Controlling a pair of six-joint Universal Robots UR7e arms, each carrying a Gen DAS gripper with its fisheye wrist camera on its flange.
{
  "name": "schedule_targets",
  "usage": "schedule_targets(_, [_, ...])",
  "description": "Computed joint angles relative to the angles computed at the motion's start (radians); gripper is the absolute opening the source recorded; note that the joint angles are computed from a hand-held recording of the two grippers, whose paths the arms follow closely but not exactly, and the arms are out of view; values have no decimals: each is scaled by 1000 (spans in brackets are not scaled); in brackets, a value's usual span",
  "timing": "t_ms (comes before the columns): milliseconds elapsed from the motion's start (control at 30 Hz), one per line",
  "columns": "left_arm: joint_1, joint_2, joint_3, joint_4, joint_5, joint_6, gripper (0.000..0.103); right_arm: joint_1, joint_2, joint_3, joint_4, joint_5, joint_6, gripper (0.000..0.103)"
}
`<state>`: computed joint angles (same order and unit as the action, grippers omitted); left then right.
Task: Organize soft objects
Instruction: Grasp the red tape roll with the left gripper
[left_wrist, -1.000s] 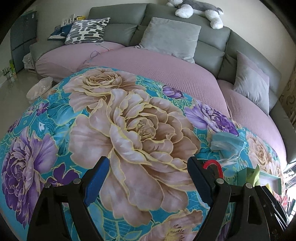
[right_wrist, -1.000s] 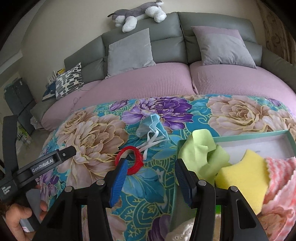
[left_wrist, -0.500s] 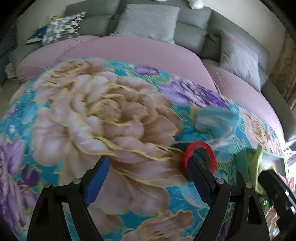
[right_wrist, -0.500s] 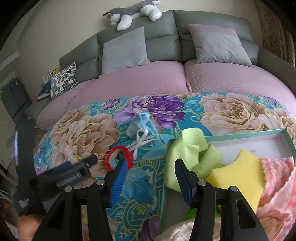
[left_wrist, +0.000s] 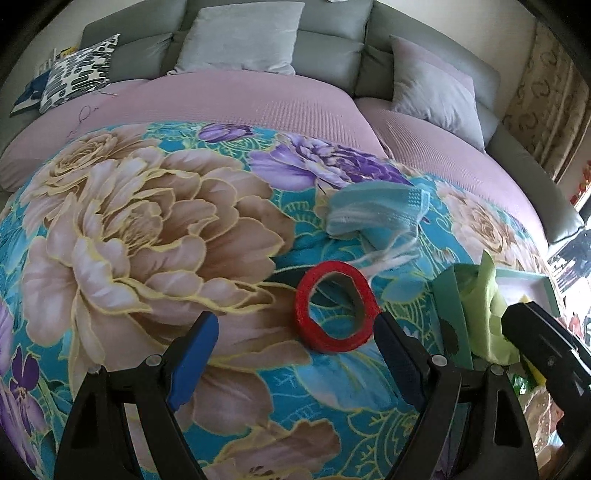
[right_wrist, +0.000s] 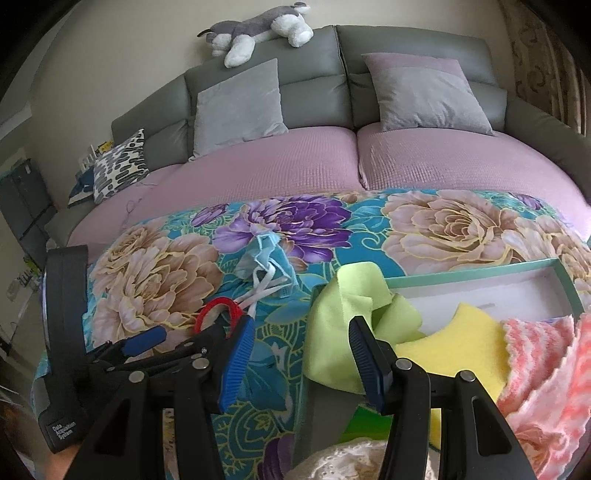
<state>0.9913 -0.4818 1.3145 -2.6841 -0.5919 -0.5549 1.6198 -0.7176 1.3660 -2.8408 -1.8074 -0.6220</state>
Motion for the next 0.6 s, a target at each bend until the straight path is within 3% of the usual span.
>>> schedule_targets(400, [2,38,-44,49,13,20,86,-6,-3,-4,-5,-7,-2,57])
schedule_targets(600, [2,41,-44,19,0,53,74,-7,-3,-4,-7,-5,-2,57])
